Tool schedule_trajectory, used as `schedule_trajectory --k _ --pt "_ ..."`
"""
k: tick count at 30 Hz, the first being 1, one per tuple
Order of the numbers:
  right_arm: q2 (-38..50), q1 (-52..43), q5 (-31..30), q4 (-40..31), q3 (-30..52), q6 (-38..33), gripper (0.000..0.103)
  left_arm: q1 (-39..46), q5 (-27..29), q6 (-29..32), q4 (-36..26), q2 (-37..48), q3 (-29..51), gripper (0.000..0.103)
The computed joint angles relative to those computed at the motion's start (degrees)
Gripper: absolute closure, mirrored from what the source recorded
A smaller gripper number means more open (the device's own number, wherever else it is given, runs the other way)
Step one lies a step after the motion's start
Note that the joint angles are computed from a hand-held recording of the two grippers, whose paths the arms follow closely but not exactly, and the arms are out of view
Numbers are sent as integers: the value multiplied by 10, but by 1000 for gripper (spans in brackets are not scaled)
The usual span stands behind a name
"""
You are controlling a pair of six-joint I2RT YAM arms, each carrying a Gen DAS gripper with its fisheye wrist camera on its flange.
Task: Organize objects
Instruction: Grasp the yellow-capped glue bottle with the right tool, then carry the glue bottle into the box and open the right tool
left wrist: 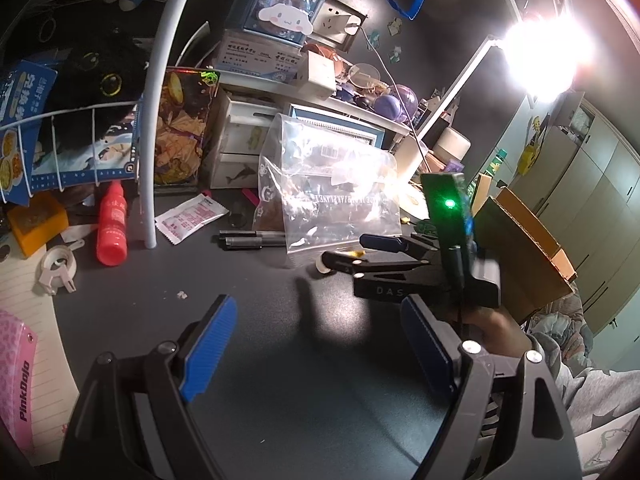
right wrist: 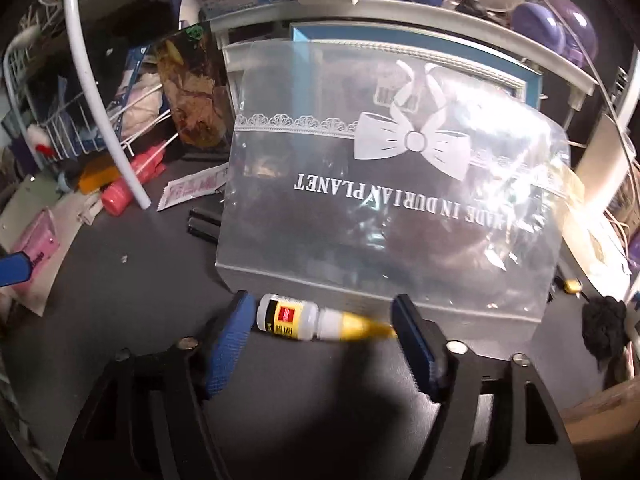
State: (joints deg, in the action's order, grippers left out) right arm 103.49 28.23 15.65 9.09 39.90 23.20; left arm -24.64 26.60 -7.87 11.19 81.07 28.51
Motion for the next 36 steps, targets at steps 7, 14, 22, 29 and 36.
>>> schedule_trajectory --k 7,14,22,29,36 --pt "24 -22 -48 -3 5 -5 19 -4 -8 -2 0 -2 -2 21" --pt "-9 10 -43 16 -37 -19 61 -11 -12 -9 5 2 -1 21" --pt "-10 24 -25 27 -47 -43 92 -20 -19 -14 4 -3 -4 21" --pt "-43 51 -56 50 -79 -46 92 -26 -23 -18 0 6 0 21" --pt "-115 113 -59 40 -102 -57 92 -42 -12 -29 14 16 -5 21"
